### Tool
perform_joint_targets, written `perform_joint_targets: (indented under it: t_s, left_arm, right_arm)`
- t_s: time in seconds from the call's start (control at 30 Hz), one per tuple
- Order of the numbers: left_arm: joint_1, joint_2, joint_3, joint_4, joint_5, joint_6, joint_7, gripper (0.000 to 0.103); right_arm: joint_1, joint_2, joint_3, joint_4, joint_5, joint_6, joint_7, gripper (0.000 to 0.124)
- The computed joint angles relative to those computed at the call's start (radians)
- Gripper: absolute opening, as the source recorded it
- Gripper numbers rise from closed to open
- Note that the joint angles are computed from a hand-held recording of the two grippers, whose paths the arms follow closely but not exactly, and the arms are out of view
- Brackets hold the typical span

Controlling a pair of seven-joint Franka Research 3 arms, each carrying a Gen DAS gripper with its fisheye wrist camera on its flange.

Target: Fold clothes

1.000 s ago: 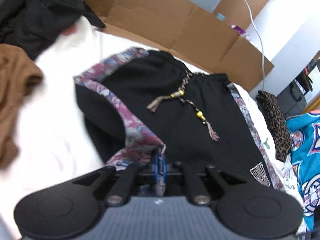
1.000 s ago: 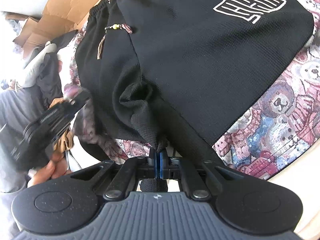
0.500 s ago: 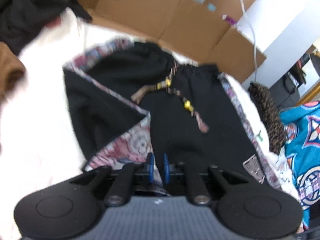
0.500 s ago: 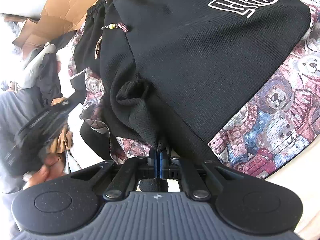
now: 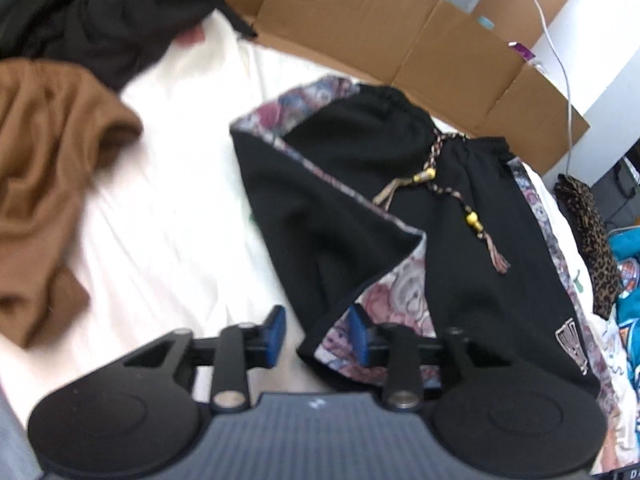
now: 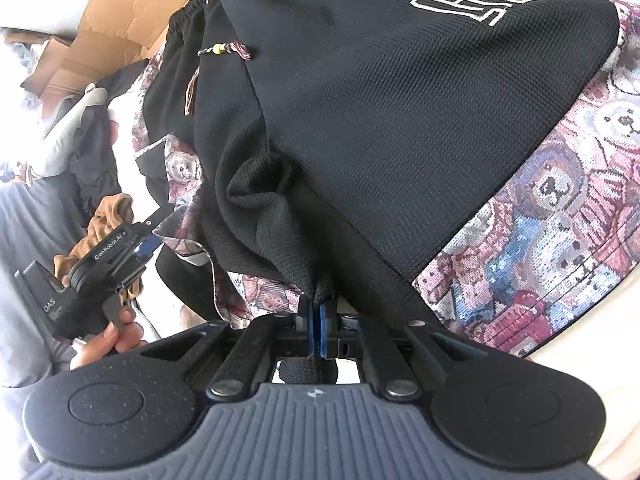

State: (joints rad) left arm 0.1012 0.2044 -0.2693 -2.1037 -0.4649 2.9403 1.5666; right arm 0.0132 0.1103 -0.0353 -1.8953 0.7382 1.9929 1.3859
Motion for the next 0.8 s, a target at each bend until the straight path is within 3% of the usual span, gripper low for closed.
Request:
perform_joint_targets:
  t_s: [0.13,0.27,0.33,0.4,0.47,0.6,0.63,0.67,0.7,0.8]
  left_arm:
    - [0.045,-0.004,-0.064,-0.010,-0.160,0.014,0.118,0.042]
    - [-0.007,-0.011,-0.006,-0.020,-0.087,0.015,0.044,0.026]
    - [-0.008,-0.021,-0.006,-0.028,-0.085,0.026,0.036,0.022]
    - [-0.009,-0.031,-0.008,-0.036,-0.091,0.038,0.036,0.016]
    - [-0.028,-0.040,0.010,-0.044,-0.041,0.047,0.010,0.013]
    - [-0.044,-0.059,0.025,-0.057,0.021,0.052,-0.036,0.009]
    - [-0.044,-0.070,0.027,-0.064,0.026,0.048,-0.043,0.009]
    - [-0.052,-0.086,0.038,-0.078,0.046,0.050,-0.068,0.008]
    - [-0.064,-0.104,0.054,-0.096,0.078,0.055,-0.106,0.008]
    - [-0.094,-0.173,0.108,-0.163,0.214,0.064,-0.271,0.008]
  right_arm:
    - [-0.001,0.001,0.000,0.001,0.002,-0.001,-0.003,0.001]
    - [-0.003,-0.001,0.000,-0.002,0.016,-0.007,-0.015,0.004]
    - [-0.004,-0.002,0.000,-0.004,0.029,-0.010,-0.027,0.014]
    - [-0.001,-0.007,0.001,-0.014,0.031,0.004,-0.029,0.038]
    - [0.004,-0.011,0.003,-0.024,0.027,0.020,-0.027,0.042]
    - [0.010,-0.009,0.004,-0.042,0.021,0.028,-0.012,0.039]
    - [0.010,-0.003,0.003,-0.039,0.019,0.017,-0.001,0.034]
    - [0.010,0.004,0.003,-0.034,0.015,0.004,0.011,0.014]
    - [0.009,0.008,0.003,-0.029,0.014,-0.004,0.012,0.006]
    - [0.007,0.015,0.006,-0.013,0.013,-0.026,-0.004,0.002]
